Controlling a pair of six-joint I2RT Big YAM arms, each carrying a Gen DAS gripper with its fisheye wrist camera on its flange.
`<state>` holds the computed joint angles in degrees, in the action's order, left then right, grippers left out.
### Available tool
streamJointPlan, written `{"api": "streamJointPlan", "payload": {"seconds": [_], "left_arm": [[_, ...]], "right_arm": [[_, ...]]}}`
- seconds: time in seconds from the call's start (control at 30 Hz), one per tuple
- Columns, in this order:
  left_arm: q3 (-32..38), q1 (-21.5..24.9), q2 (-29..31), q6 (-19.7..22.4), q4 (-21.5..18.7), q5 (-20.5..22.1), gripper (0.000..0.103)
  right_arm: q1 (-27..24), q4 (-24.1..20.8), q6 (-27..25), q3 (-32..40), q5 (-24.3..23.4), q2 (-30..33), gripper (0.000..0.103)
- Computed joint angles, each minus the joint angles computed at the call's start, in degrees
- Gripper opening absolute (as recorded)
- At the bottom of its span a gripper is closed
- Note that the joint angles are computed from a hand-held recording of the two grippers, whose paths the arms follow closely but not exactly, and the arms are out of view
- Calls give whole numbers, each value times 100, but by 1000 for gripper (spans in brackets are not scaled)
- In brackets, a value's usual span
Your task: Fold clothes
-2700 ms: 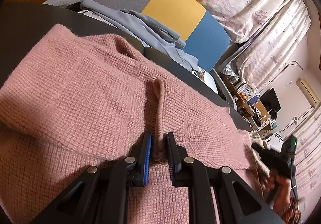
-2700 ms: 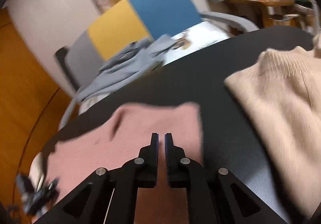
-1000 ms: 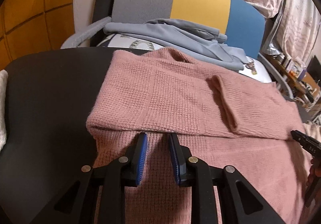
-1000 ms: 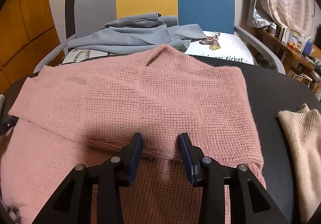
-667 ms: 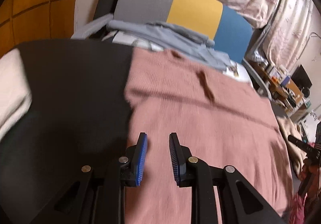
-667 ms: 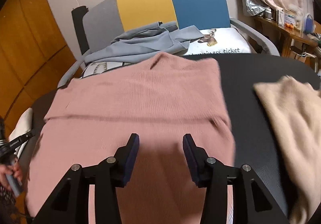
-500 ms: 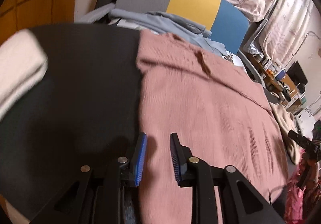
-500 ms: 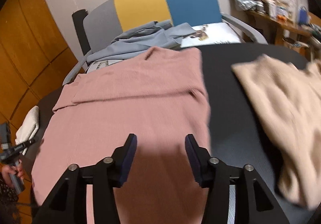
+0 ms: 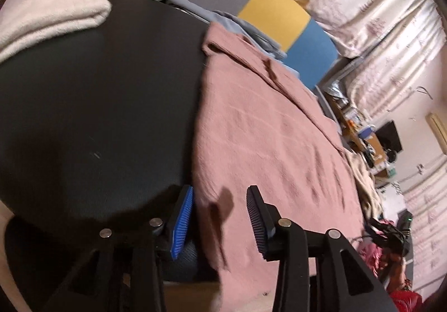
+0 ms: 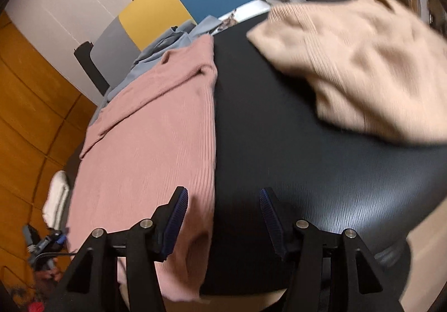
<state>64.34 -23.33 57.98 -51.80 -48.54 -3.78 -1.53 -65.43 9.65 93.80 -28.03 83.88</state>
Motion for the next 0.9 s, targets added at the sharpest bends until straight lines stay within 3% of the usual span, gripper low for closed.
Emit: {"api": "streamJointPlan", "payload": {"seconds": [0.13, 0.43, 0.57, 0.73, 0.9], "left_arm": [[-164, -205, -121, -33, 212, -62, 44], [-414, 118, -216, -618, 794, 737, 45], [-321, -2, -62, -415, 825, 612, 45], [36, -295, 190, 229, 374, 128, 46], [-286, -124, 15, -104, 891, 538, 46]], "right_arm": [[-68, 168, -56, -426, -345, -246, 56], [136, 609, -177, -918, -1295, -441, 56], [275, 806, -143, -1025, -1333, -479, 56], [204, 777, 70, -1047, -1745, -439, 54], [329, 779, 38, -991, -1860, -351, 54]]}}
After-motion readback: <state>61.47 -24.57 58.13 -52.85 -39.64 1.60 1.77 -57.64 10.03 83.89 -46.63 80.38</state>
